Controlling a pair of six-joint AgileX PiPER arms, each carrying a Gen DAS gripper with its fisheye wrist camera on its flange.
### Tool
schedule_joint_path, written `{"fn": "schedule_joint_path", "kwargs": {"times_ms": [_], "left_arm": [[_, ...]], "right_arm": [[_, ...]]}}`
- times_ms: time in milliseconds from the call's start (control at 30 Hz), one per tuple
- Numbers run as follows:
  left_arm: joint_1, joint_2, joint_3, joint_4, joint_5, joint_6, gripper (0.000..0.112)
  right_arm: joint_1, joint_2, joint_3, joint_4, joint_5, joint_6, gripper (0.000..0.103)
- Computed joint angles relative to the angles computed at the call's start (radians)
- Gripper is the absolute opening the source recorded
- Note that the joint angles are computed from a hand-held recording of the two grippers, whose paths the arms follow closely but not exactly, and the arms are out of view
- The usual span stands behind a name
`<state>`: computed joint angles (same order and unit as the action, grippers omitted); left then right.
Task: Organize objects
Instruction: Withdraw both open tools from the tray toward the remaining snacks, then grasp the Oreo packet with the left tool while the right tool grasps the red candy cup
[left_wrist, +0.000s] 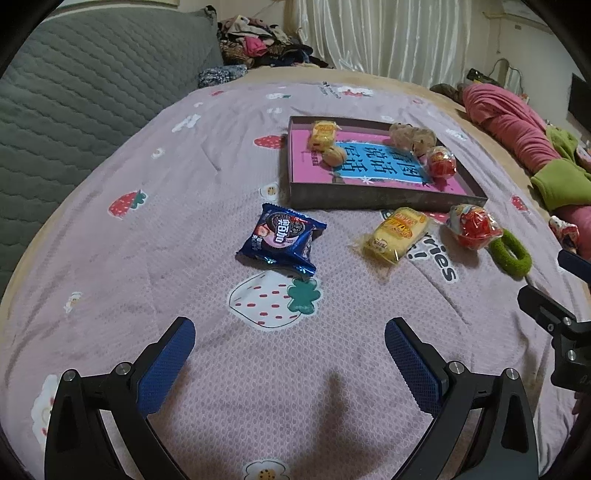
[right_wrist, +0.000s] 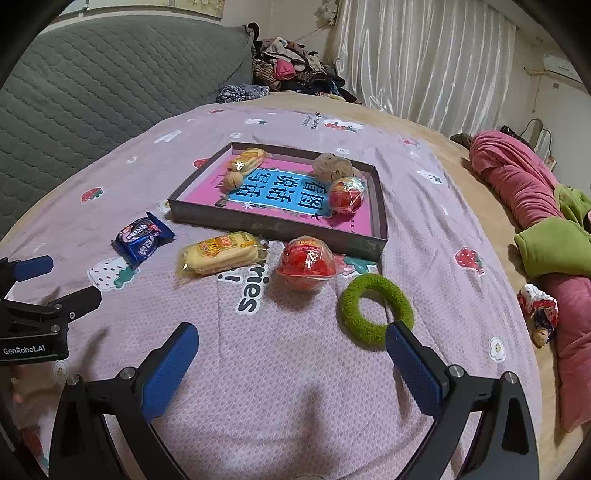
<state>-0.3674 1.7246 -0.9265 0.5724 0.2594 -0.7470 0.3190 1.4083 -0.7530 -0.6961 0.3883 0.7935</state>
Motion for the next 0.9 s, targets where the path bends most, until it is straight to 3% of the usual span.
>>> {"fn": "schedule_joint_path", "kwargs": {"times_ms": [900], "left_arm": [[0.04,0.264,-0.291,-0.185,0.056,0.226,0.103]], "right_arm": [[-0.122,0.26,-0.193,0.134,-0.085,-0.183,0.102]]}}
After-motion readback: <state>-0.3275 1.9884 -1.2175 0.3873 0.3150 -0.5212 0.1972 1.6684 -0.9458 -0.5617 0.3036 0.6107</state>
